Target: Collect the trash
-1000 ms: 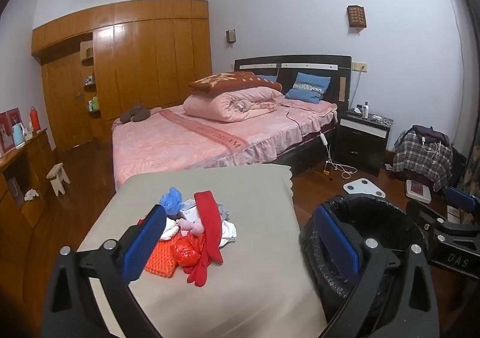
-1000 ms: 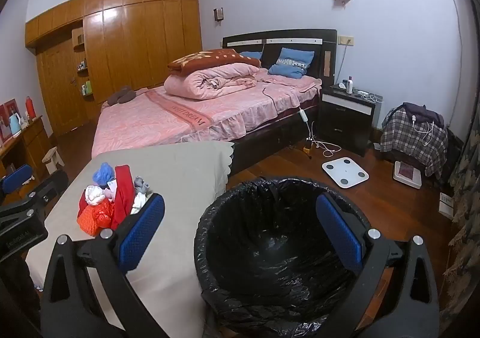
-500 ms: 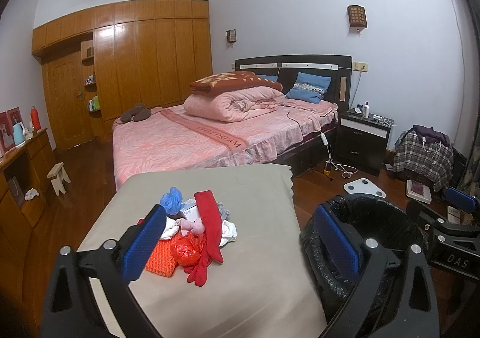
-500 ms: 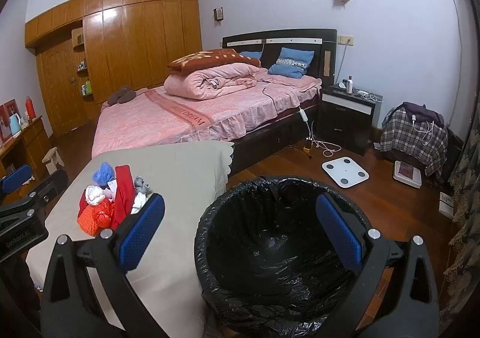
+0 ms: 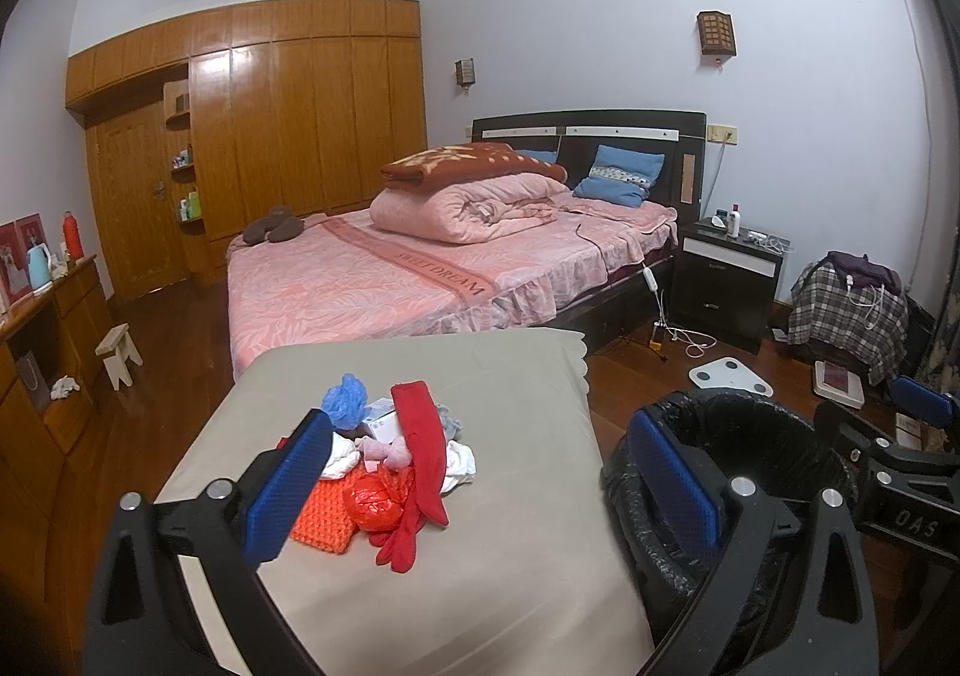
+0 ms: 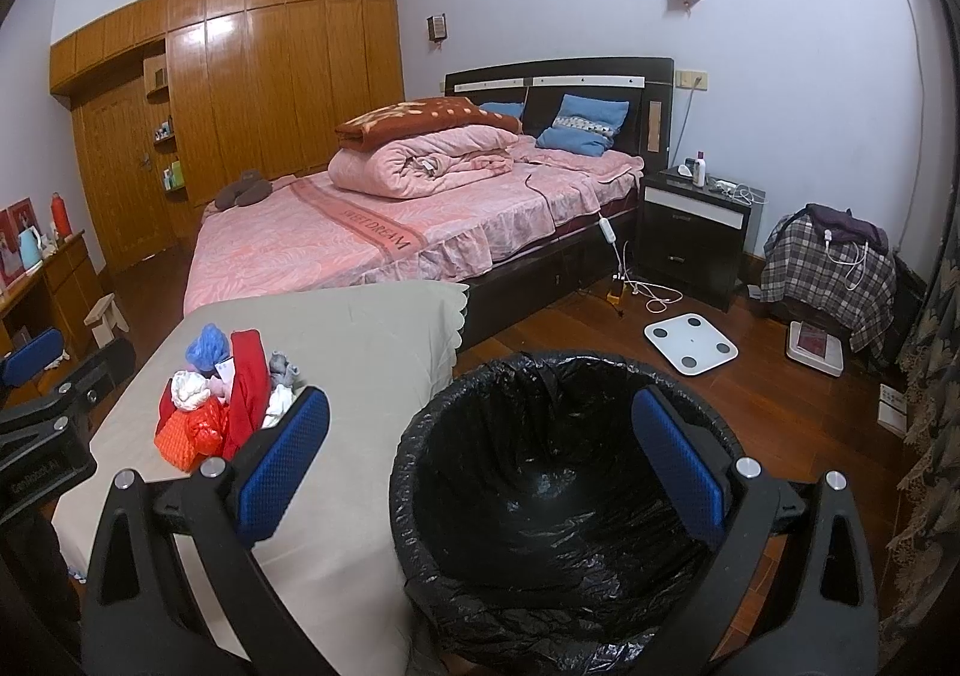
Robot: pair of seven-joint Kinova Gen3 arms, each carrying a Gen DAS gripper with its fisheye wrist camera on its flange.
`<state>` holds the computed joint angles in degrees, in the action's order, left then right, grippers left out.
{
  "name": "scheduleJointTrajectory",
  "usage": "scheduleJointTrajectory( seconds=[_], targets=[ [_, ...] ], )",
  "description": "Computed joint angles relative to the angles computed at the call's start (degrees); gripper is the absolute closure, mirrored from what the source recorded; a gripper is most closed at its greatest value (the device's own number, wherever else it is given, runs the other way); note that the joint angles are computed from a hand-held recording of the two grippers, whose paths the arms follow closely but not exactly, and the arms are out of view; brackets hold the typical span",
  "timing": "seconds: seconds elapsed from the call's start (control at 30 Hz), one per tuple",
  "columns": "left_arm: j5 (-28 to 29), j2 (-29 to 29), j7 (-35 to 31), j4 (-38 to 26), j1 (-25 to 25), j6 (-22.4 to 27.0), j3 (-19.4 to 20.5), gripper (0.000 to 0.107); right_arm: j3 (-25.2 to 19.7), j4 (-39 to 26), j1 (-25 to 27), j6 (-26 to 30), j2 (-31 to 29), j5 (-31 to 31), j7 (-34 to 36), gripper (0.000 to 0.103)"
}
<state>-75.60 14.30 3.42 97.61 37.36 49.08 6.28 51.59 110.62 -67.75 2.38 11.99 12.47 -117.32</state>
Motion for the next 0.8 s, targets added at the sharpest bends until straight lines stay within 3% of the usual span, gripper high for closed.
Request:
scheduleJointTrajectory(
  seconds=[0.8],
  targets=[
    [0.16,-0.01,-0.15,-0.05,-0.02,-0.02,0.01,0.011,-1.55,0.12,1.66,-0.09,-0.22,-1.64,1.89,0.005]
  ],
)
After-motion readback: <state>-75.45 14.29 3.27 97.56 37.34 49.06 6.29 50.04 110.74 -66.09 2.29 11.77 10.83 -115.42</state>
